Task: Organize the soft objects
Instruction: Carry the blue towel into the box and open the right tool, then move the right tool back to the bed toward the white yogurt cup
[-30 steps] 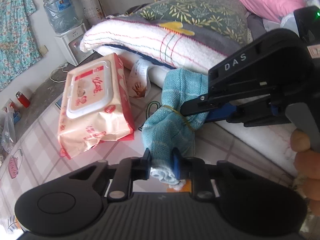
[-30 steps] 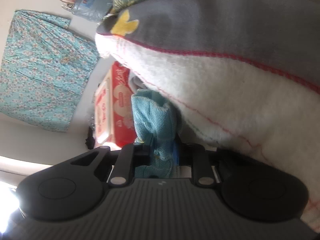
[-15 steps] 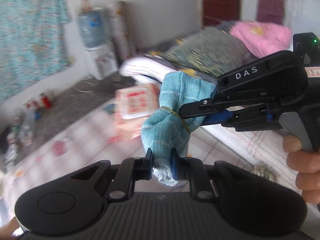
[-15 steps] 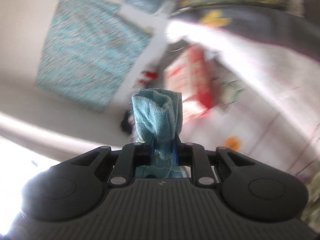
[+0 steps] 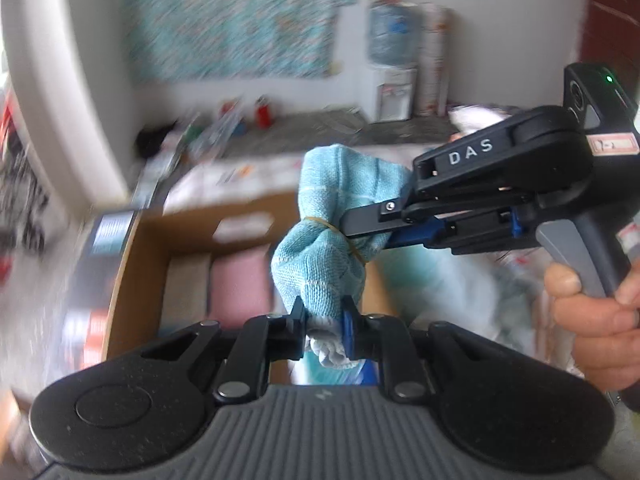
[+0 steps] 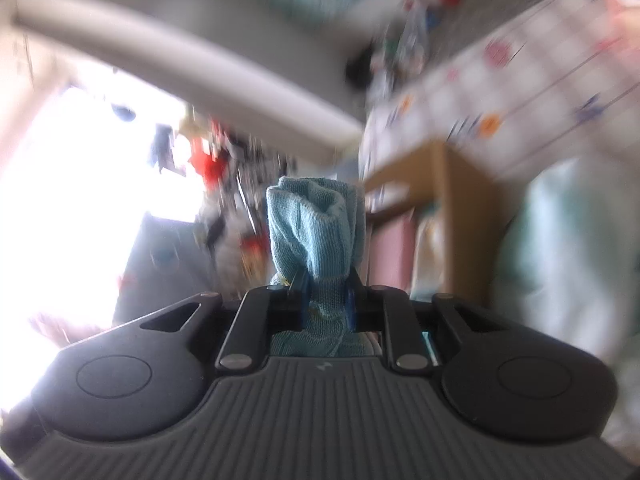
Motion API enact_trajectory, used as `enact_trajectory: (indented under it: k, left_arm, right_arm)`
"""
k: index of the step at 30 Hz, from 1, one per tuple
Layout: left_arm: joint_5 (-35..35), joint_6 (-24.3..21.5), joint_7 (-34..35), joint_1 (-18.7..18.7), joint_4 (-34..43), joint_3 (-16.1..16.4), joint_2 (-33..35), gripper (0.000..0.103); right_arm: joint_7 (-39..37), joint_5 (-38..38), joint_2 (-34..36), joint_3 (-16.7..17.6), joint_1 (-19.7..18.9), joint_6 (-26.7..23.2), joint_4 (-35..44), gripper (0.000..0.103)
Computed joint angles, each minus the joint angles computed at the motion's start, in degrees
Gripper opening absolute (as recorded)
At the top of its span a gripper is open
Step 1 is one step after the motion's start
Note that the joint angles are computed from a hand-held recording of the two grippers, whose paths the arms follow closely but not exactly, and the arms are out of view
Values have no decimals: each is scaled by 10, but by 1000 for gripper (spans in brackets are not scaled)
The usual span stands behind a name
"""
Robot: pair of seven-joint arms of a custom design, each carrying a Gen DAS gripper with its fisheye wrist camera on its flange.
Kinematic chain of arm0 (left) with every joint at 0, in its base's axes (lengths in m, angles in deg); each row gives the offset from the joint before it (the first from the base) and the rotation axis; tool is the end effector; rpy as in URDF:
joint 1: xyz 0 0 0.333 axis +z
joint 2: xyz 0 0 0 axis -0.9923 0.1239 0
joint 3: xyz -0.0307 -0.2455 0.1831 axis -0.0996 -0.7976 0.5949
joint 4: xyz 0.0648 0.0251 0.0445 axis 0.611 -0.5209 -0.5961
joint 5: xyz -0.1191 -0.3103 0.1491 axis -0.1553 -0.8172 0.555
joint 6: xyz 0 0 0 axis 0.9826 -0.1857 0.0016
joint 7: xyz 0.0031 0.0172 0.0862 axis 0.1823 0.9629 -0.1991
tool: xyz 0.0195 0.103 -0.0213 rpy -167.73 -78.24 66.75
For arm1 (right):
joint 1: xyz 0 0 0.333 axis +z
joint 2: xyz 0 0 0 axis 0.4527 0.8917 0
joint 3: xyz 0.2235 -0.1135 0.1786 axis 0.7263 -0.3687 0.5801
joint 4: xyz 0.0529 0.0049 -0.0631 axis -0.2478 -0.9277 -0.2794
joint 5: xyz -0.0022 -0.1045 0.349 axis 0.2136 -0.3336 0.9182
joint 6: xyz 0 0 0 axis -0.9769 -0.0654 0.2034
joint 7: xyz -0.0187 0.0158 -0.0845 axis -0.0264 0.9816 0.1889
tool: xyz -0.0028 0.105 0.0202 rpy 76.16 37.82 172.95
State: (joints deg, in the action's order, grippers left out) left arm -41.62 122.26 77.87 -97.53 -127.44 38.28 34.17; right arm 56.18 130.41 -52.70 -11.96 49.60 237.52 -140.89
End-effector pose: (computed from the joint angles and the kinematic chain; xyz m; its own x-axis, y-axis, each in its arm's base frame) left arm 0.4309 -0.2070 0.6178 -0.3007 -0.9535 -0.0197 -0.7198 0.2404 -0.6512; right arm 0.5231 0.2737 0.5964 0.0083 -0.5762 -0.8173 -0.8468 0.4306 -0.3122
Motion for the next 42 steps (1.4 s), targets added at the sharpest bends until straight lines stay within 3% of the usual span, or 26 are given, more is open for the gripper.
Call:
enact_trajectory:
  k: [4, 8, 12, 14, 21, 26, 28, 31, 33, 36, 40, 42]
  left_arm:
    - [-54, -12, -9, 3, -45, 30, -18, 18]
    - [-84, -26, 4, 12, -66, 47, -9, 19]
    - [-102, -73, 22, 30, -44, 52, 34, 32]
    - [-98, -82, 13, 42, -37, 44, 42, 32]
    - [-107, -45, 34, 49, -81, 45, -6, 38]
    - [-112, -42, 28, 44, -81, 45, -5, 39]
    - [-119, -30, 38, 36, -91, 46, -16, 52]
    - [-125, 6, 46, 23, -111, 45, -43, 69]
    - [-125, 30, 47, 11, -123, 43, -60, 77]
    - [-129, 64, 50, -15, -130, 41, -75, 83]
    - [-131, 95, 61, -57, -122, 33, -73, 86]
    - [-129, 123, 64, -77, -120, 24, -66, 87]
  right_arm:
    - [104, -138, 81, 8, 21, -89, 97, 16]
    - [151, -242, 159, 9, 39, -172, 195, 19]
    - [179, -338, 213, -3, 61, -235, 264, 24]
    - [196, -384, 223, -15, 76, -237, 273, 26]
    - [172, -395, 197, -7, 69, -194, 241, 26]
    - [144, -335, 190, 14, 49, -153, 223, 26]
    - [112, -288, 166, 27, 35, -124, 185, 27]
    - [62, -221, 103, 36, 22, -68, 101, 35]
    - [22, -177, 50, 36, 17, -26, 35, 49]
    - [-16, -129, -32, 21, 16, 24, -60, 51]
    - [23, -169, -152, -3, -2, 75, -187, 52]
    - [80, -235, -220, 4, -42, 87, -252, 54]
